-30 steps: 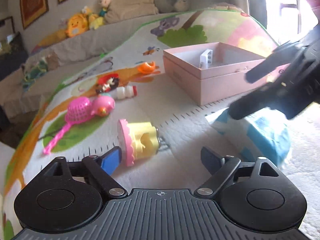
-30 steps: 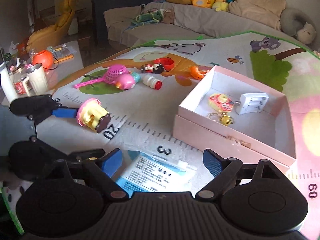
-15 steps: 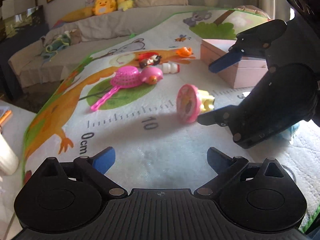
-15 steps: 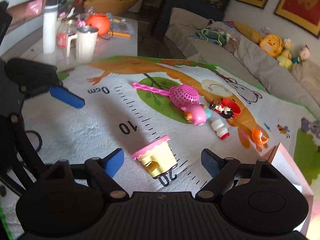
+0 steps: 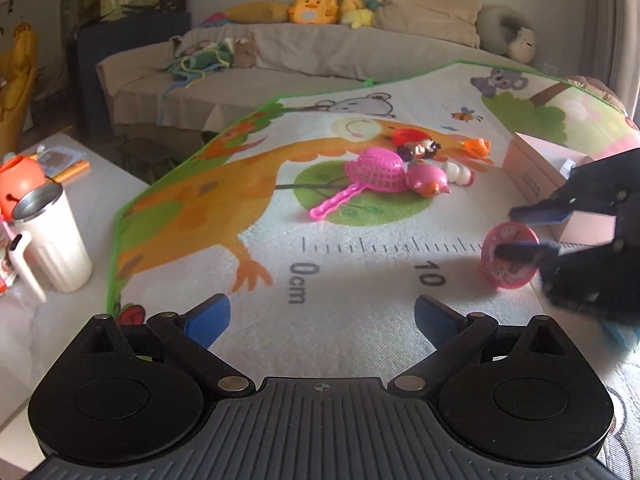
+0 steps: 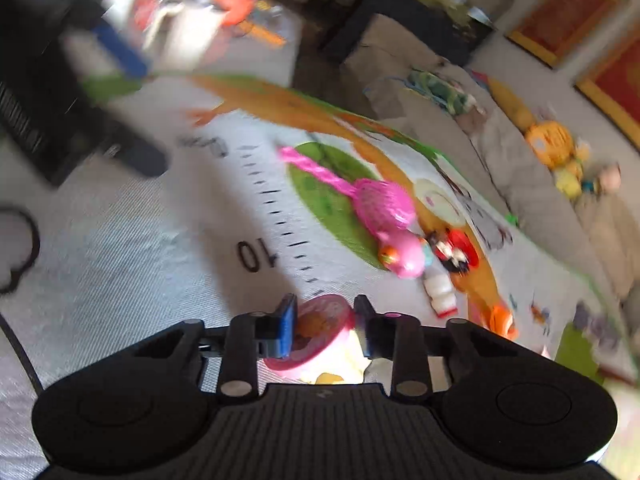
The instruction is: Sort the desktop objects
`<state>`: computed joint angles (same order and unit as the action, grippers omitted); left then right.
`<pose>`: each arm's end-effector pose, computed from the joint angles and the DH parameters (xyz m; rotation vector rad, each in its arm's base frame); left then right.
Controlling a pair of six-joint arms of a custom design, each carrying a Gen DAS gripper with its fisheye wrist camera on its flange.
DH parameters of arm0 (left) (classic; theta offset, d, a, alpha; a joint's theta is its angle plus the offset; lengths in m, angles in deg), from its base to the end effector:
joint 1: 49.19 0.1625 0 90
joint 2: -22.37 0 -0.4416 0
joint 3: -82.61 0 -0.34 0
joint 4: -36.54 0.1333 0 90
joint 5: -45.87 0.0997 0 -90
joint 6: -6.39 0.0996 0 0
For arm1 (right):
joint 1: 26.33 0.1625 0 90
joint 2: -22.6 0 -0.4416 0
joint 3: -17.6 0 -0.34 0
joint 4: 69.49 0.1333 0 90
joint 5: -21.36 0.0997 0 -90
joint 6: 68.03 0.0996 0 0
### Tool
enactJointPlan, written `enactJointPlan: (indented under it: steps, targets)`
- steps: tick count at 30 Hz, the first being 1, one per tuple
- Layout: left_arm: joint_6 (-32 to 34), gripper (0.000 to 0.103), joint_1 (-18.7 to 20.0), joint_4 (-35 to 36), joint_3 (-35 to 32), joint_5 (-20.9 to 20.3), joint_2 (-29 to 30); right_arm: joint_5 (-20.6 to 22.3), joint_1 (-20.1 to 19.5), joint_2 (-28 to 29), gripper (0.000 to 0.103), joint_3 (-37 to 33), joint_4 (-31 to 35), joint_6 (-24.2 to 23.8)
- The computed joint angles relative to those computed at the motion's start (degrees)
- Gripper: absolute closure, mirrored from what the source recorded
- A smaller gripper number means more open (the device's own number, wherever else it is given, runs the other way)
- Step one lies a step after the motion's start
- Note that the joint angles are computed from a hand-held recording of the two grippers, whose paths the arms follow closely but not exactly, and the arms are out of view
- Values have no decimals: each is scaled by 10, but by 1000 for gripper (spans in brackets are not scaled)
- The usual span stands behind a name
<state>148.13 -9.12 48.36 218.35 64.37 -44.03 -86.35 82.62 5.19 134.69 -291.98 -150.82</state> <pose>-0.0088 -0.3050 0.2025 0.0959 2.0723 -1.1526 0.2596 -0.4389 -0.0663 1.9047 -1.7004 0.4273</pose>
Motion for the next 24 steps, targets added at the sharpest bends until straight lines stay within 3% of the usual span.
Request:
enactJointPlan:
  steps: [8, 12, 18, 19, 20, 22, 24]
  targets:
    - [144, 2, 12, -77, -43, 61, 22, 22, -58, -113, 74, 24, 116, 211]
    - [234, 2, 17, -112, -77, 101, 51, 63, -90, -158, 74, 13, 197, 313]
    - [337, 2, 49, -147, -147, 125, 109, 88, -114, -183, 70, 55, 138, 309]
    - [339, 2, 54, -145, -164, 121, 123, 87, -117, -188, 58, 68, 120, 302]
    - [340, 2, 57, -146, -175, 113, 133, 84, -120, -191, 34, 81, 106, 297]
    - [343, 2, 61, -153, -193, 92, 153, 76, -127, -197, 8, 109, 74, 294]
    - [324, 2, 64, -146, -207, 81, 166, 85, -140, -202, 6, 137, 63, 286]
